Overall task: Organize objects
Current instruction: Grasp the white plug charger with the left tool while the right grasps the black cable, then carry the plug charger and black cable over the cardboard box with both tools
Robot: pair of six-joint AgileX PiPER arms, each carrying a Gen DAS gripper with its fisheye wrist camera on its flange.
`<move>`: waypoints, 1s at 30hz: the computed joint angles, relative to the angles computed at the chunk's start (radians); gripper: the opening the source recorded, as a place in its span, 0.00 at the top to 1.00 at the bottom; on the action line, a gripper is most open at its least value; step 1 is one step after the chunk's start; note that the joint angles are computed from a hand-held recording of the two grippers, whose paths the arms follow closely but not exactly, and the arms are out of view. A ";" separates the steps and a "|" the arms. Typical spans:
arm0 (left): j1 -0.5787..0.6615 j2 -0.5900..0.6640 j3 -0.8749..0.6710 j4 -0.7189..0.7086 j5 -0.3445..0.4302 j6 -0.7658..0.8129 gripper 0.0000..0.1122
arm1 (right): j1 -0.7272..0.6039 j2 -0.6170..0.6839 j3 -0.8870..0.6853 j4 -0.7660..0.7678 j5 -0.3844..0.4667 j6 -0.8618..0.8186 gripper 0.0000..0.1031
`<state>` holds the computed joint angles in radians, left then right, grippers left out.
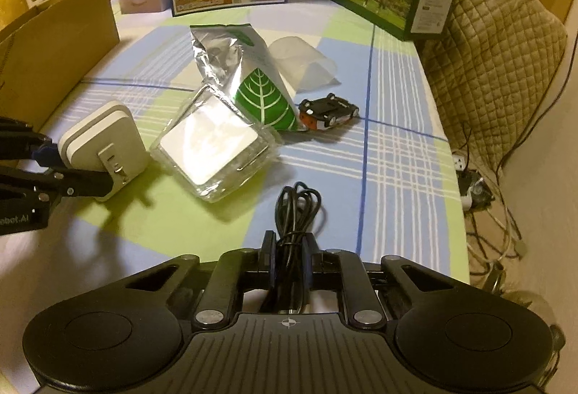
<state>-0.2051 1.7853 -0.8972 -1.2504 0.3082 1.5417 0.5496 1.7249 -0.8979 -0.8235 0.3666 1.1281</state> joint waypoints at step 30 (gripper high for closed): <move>0.194 -0.462 0.138 0.383 0.233 -0.423 0.80 | 0.384 -0.315 -0.106 0.033 0.424 0.248 0.90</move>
